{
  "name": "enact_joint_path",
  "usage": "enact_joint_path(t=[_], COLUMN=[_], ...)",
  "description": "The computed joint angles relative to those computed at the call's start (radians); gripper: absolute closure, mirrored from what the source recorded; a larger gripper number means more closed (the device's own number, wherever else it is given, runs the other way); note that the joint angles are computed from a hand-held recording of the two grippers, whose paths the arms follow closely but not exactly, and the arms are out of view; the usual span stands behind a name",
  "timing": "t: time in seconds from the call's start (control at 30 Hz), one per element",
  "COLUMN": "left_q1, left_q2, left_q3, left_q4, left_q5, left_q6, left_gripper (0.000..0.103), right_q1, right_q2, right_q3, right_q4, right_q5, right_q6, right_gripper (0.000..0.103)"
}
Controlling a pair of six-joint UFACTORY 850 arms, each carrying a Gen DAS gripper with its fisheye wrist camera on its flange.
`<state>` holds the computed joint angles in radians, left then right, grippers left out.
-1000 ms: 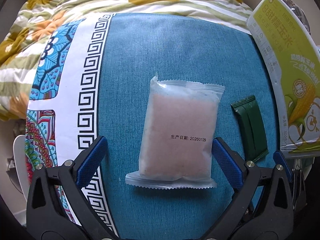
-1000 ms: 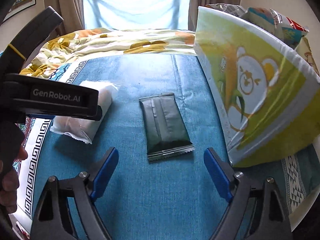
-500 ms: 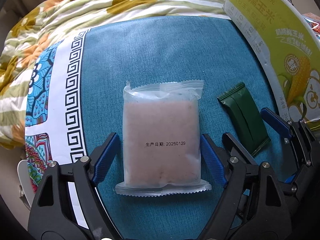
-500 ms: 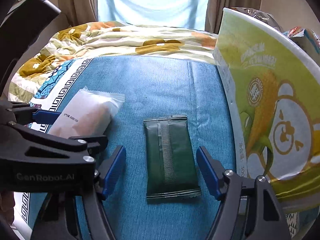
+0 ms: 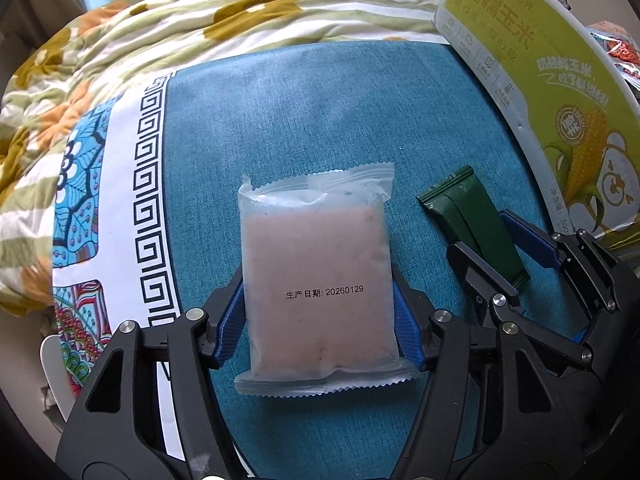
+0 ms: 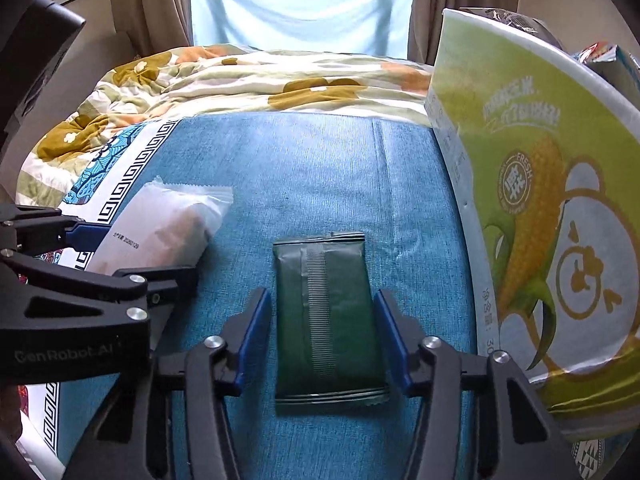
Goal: Organize snacks
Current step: 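Grasp the pink packet with the left gripper while the right grasps the green packet, then carry both packets over the box and release them with both grippers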
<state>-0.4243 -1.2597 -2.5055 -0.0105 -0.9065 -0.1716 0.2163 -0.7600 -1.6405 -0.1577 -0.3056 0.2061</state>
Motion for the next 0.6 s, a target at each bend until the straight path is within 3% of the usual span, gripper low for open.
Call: enact_joint_path(t=[0.37, 0.5, 0.6], left_q1=[0.019, 0.018, 0.005], left_q2=[0.198, 0.249, 0.24], left_q3=[0.229, 0.226, 0.14], left_q4=[-0.03, -0.005, 0.025], left_q5=[0.135, 0.148, 0.115], left_q6=[0.007, 0.014, 0.016], left_gripper=[0.043, 0.043, 0.043], right_q1=[0.012, 0.011, -0.004], right_q2=[0.055, 0.121, 0.172], right_q3=[0.02, 0.031, 0.031], right_q4=[-0.009, 0.023, 0.138], right_q5=[0.024, 0.032, 0.024], right_q6=[0.044, 0.043, -0.029], right_gripper=[0.063, 0.063, 0.063])
